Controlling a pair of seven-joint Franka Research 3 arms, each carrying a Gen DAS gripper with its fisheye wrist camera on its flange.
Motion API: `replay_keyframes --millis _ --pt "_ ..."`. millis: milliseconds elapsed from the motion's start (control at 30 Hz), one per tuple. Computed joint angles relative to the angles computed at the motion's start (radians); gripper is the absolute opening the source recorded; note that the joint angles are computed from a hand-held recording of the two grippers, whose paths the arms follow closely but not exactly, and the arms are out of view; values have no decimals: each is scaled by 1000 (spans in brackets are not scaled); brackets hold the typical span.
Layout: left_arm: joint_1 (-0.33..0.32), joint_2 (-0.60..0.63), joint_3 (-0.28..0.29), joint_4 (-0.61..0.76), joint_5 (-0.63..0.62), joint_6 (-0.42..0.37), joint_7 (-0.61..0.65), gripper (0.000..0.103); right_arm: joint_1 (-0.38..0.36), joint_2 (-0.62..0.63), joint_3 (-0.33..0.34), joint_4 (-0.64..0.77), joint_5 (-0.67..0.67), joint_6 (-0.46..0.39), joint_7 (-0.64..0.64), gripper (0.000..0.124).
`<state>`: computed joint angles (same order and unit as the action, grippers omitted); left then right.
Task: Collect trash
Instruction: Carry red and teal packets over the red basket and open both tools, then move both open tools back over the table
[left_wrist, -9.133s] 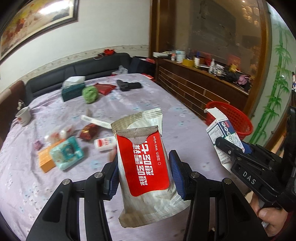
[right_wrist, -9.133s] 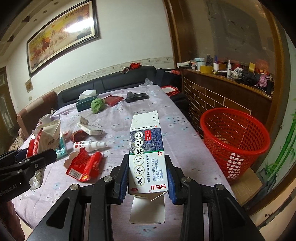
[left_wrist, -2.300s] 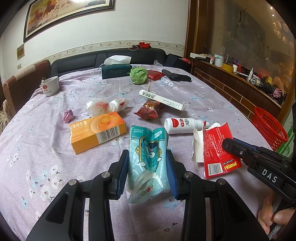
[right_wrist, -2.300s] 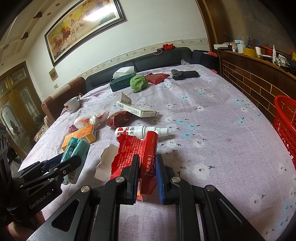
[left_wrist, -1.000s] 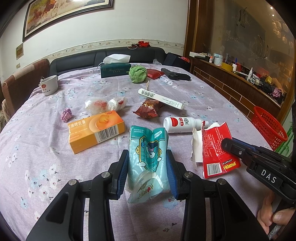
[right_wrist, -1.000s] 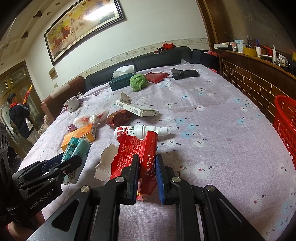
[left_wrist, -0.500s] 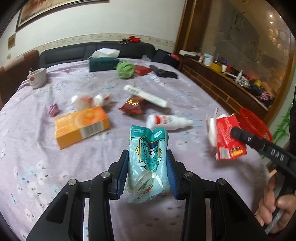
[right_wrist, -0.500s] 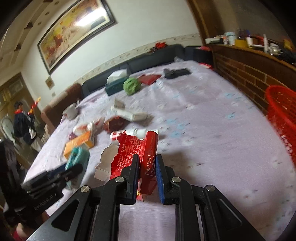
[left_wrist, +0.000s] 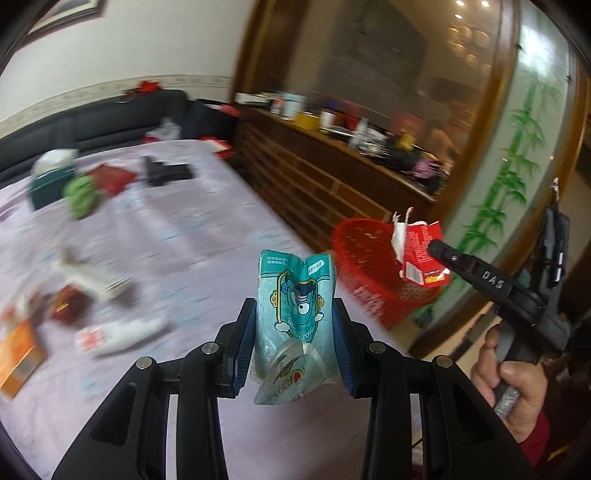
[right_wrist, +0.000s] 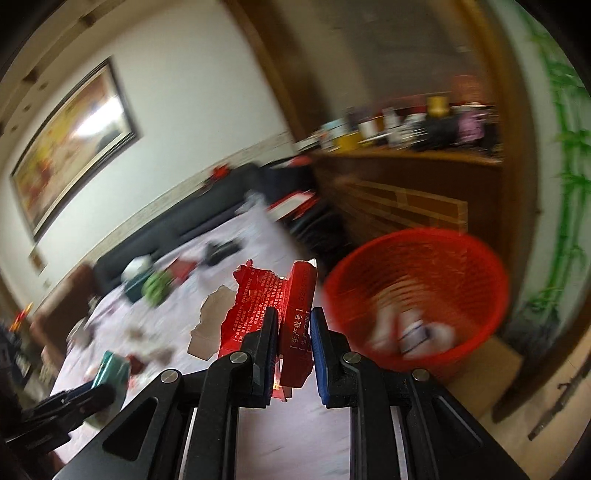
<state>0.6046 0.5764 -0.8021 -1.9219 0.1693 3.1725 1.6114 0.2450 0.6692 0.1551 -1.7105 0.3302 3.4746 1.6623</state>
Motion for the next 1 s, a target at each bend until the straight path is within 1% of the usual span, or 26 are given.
replay_keyframes --millis 100,167,300,333,367,400,467,500,533,567,600,633,700,733,767,800,867,900,933,967,1000 --pt "-95 77 27 141 -12 -79 15 38 2 -10 -59 0 46 -13 6 19" --pt "-171 129 54 242 -29 -135 31 38 24 -12 -119 8 89 -30 1 19" --pt "-340 235 139 467 -49 -242 51 38 11 11 -157 54 112 -84 -7 19" --pt "-371 271 147 530 -59 -276 61 38 10 18 -166 66 115 -98 -7 20" --pt "-394 303 150 583 -70 -304 75 41 7 32 -173 88 117 -111 -5 20" --pt "-437 349 167 669 -75 -343 84 50 15 42 -193 105 124 -124 -1 21" --pt "-501 394 219 778 -89 -405 69 63 35 63 -233 138 128 -154 3 21" --pt "-517 413 230 818 -106 -428 64 63 40 76 -246 160 127 -171 8 22" --pt "-517 416 232 826 -125 -440 70 63 42 88 -255 180 124 -184 14 25" --pt "-503 410 221 811 -147 -446 90 63 29 96 -246 195 113 -195 13 29" --pt "-488 396 216 785 -165 -439 109 63 29 104 -251 208 109 -205 18 41" --pt "-472 370 215 736 -181 -407 124 63 43 106 -272 208 112 -204 32 52" --pt "-453 324 224 664 -207 -363 145 64 35 98 -259 188 101 -172 29 54" --pt "-430 295 214 613 -227 -341 166 64 45 93 -267 177 97 -160 24 54" --pt "-410 271 202 571 -247 -321 188 65 72 92 -296 173 104 -162 27 54" --pt "-386 240 190 517 -266 -292 211 68 84 92 -307 172 107 -163 28 55" --pt "-331 166 170 390 -306 -220 254 72 87 80 -293 159 101 -154 18 56" --pt "-318 140 171 351 -317 -198 263 72 80 68 -269 146 91 -141 5 59" --pt "-291 96 169 281 -327 -156 273 72 63 55 -229 130 73 -118 -15 64" --pt "-268 76 158 244 -333 -135 280 72 54 51 -209 127 65 -110 -28 65" --pt "-231 51 139 196 -339 -111 289 72 47 42 -180 115 49 -96 -48 66"
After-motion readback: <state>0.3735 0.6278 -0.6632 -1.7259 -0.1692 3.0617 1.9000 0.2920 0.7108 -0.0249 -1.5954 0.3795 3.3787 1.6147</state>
